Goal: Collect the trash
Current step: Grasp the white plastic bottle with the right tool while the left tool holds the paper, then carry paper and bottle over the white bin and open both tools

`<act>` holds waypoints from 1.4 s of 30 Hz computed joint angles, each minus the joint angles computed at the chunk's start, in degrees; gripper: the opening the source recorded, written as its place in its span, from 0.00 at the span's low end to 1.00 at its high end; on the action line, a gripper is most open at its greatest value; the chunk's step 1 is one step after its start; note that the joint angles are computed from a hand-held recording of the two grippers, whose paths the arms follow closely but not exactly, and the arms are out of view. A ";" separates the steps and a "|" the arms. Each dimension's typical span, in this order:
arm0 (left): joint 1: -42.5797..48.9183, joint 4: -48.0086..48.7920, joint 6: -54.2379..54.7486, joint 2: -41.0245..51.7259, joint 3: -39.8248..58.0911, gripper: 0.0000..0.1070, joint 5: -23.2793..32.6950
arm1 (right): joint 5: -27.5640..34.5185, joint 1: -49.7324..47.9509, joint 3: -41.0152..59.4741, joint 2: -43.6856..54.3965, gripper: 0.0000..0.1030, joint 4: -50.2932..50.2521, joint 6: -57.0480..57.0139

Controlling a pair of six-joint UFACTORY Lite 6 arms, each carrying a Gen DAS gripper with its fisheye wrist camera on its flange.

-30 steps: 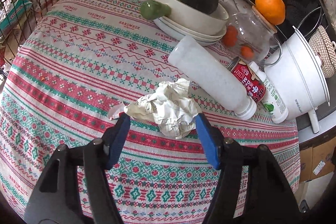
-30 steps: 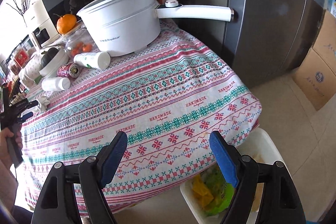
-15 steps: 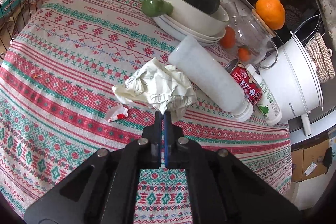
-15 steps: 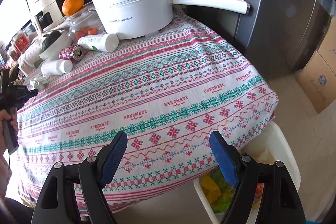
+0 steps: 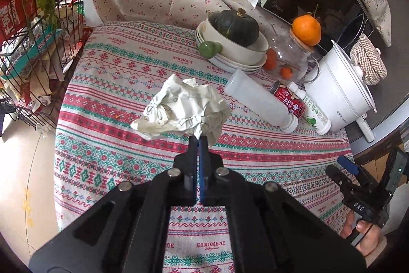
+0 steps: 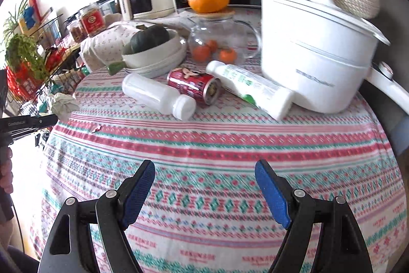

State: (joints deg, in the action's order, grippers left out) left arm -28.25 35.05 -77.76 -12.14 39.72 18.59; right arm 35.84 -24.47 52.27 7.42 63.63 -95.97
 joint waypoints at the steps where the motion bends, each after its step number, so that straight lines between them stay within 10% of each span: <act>1: -0.76 0.32 0.18 -0.30 0.17 0.01 0.47 | -0.75 2.83 1.15 1.22 0.79 0.78 -0.09; 12: -2.89 -9.35 11.62 3.77 2.92 0.01 -0.07 | -9.87 22.73 20.18 20.23 0.52 -0.47 1.68; 20: -1.76 -11.36 13.23 4.61 2.67 0.01 -0.40 | -9.05 23.94 31.24 30.05 0.52 -9.04 8.27; 34: -10.57 3.22 -2.76 10.85 7.80 0.01 6.29 | -12.07 19.50 10.89 17.71 0.46 2.47 -9.51; 42: -18.09 7.96 -9.14 10.77 11.87 0.01 11.75 | -0.76 3.68 -2.09 -2.10 0.46 -2.74 -9.04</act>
State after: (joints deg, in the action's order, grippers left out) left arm -46.35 43.01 -86.90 -1.37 51.59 30.34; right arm 35.08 -20.79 50.18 5.32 60.89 -105.01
